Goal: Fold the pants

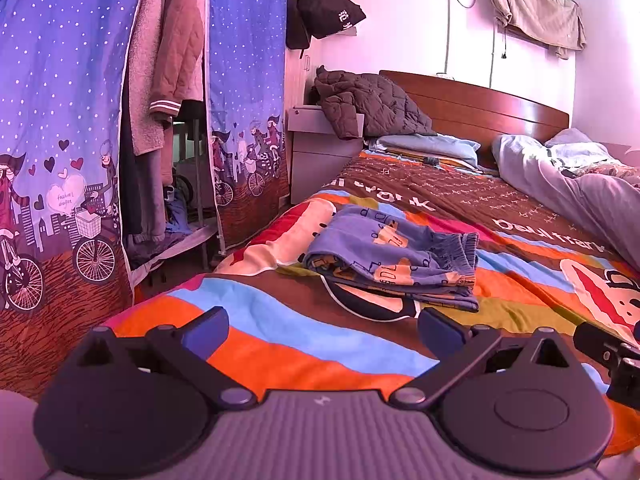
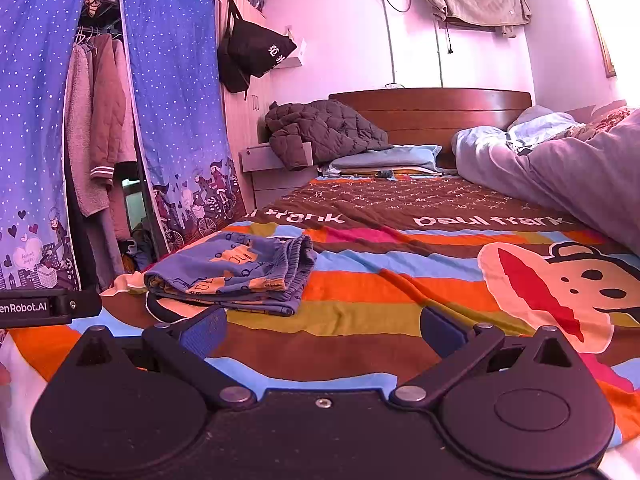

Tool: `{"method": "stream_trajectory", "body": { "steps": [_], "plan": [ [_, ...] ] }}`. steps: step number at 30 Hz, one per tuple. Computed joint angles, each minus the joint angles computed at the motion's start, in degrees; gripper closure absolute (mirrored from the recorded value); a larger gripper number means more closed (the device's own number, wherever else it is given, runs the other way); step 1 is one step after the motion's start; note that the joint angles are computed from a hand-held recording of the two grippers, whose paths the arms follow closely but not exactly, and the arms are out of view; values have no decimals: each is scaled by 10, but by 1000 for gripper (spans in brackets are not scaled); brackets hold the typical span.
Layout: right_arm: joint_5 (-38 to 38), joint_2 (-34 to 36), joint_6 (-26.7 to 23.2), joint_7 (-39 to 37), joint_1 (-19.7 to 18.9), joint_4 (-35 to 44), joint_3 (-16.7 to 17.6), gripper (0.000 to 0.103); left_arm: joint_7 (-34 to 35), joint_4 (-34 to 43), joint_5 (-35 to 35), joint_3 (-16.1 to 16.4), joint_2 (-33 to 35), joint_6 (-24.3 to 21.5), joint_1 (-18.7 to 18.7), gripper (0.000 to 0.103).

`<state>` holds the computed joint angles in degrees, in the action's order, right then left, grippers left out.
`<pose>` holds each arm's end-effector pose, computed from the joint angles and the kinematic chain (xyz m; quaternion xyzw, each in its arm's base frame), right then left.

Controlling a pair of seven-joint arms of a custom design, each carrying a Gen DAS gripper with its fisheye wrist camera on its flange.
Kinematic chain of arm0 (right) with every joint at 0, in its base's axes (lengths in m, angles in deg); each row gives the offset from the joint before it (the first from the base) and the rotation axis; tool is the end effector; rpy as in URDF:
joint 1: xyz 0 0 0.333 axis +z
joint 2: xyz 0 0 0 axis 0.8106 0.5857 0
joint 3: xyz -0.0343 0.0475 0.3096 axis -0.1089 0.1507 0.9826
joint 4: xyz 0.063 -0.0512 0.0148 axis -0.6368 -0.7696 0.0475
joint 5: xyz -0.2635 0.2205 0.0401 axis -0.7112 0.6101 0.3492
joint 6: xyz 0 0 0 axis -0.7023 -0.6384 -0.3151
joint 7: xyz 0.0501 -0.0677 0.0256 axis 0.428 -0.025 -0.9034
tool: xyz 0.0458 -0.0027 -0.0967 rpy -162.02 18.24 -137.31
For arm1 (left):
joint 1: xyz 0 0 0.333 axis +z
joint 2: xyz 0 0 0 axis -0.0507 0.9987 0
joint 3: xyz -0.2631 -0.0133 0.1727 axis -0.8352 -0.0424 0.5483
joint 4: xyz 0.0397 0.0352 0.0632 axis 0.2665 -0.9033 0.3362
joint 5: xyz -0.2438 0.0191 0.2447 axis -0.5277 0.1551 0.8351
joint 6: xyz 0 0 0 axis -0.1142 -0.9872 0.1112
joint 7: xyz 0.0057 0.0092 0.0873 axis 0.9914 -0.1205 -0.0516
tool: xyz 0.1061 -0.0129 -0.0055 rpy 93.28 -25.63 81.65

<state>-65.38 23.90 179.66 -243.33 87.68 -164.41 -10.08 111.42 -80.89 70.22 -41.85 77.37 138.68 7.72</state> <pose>0.4951 0.3503 0.4680 -0.4575 0.6783 -0.4452 0.3639 0.6051 -0.1291 0.4815 -0.5177 0.6744 -0.4426 0.2851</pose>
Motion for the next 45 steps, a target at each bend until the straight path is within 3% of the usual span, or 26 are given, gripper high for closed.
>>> {"method": "stream_trajectory", "body": {
  "steps": [8,12,23,39,40,42,43,45],
  "plan": [
    [1,2,-1,-3,2,3,0,1,3,1,-1,-2,0,-1,1,0],
    [-1,1,-2,-4,2,1,-1,1,6,0,1,-26,3,-5,22,0],
    [-2,0,-1,-5,1,-1,0,1,4,-4,-6,-23,1,-6,19,0],
    [-1,-2,-2,-7,1,-2,1,1,2,-5,-15,-48,2,-8,43,0],
    [0,-1,-2,-7,1,-2,1,1,5,-4,-11,-70,5,-12,62,0],
    [0,-1,-2,-8,1,-2,1,1,28,0,-7,-148,15,-43,125,0],
    [-1,-1,-2,-8,1,-2,1,1,40,0,-12,-164,17,-51,137,0],
    [0,-1,-2,-8,1,-2,1,1,47,-5,-21,-139,7,-44,116,0]
  ]
}}
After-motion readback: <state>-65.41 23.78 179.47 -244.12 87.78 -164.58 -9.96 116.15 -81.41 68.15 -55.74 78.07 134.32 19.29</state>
